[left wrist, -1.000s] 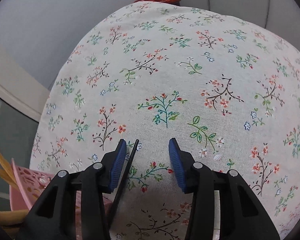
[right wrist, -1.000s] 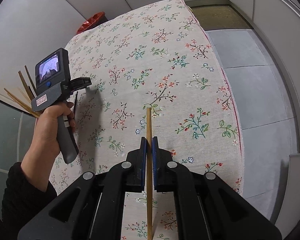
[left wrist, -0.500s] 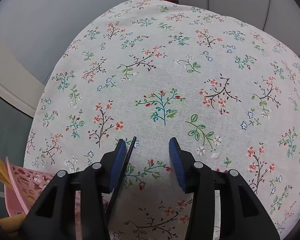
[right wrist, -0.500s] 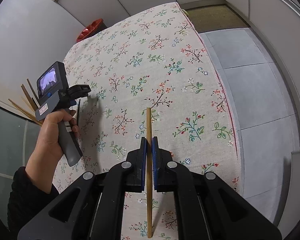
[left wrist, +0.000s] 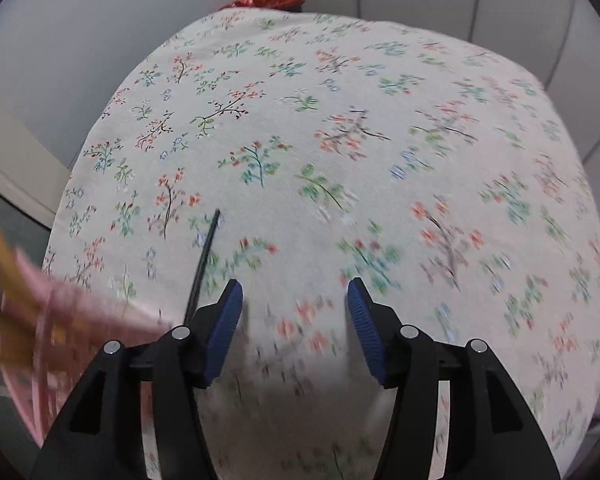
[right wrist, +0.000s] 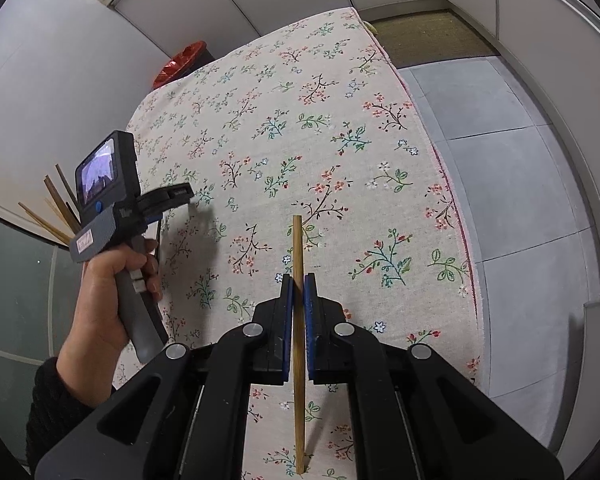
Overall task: Organize utensils
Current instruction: 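Lift the bamboo chopstick upright with the right tool while the left tool grasps the black paintbrush, then carry the paintbrush in the left tool and the chopstick in the right tool over the pink holder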
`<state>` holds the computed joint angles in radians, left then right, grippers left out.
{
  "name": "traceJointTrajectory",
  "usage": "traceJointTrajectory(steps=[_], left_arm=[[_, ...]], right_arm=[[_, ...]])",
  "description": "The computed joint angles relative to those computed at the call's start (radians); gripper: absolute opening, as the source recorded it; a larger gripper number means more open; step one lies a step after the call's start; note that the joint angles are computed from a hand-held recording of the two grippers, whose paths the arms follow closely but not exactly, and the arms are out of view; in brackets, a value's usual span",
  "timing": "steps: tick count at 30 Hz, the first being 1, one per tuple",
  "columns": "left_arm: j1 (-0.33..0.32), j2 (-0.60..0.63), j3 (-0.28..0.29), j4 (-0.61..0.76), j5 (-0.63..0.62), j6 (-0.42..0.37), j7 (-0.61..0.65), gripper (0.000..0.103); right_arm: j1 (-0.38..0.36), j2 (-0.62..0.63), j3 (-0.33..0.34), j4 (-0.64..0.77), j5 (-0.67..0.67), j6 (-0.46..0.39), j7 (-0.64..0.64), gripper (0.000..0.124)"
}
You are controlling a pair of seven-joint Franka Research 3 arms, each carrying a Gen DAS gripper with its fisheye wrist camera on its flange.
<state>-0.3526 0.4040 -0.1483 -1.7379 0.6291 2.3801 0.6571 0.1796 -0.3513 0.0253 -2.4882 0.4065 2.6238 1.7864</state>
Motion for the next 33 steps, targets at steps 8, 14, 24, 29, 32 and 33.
traceJointTrajectory(steps=[8, 14, 24, 29, 32, 33], left_arm=[[-0.009, -0.351, -0.01, -0.453, 0.373, 0.265, -0.38, 0.06], [0.118, -0.425, -0.026, -0.567, 0.202, 0.357, -0.3, 0.048], [0.185, -0.343, -0.018, -0.579, 0.117, 0.432, -0.149, 0.009], [0.179, -0.397, -0.048, -0.648, -0.081, 0.455, 0.112, 0.007], [0.148, -0.447, -0.066, -0.691, -0.284, 0.412, 0.333, 0.007], [0.136, -0.456, -0.066, -0.696, -0.34, 0.396, 0.391, 0.007]], right_arm=[[-0.007, -0.03, 0.013, -0.015, -0.018, 0.026, 0.029, 0.005], [0.012, -0.06, 0.022, -0.03, -0.029, 0.031, 0.033, 0.005], [0.034, -0.069, 0.027, -0.029, -0.025, 0.029, 0.029, 0.005], [0.033, -0.08, 0.021, -0.036, -0.015, 0.036, 0.03, 0.005], [0.032, -0.092, 0.016, -0.045, -0.006, 0.042, 0.029, 0.005], [0.032, -0.092, 0.016, -0.046, -0.003, 0.043, 0.029, 0.005]])
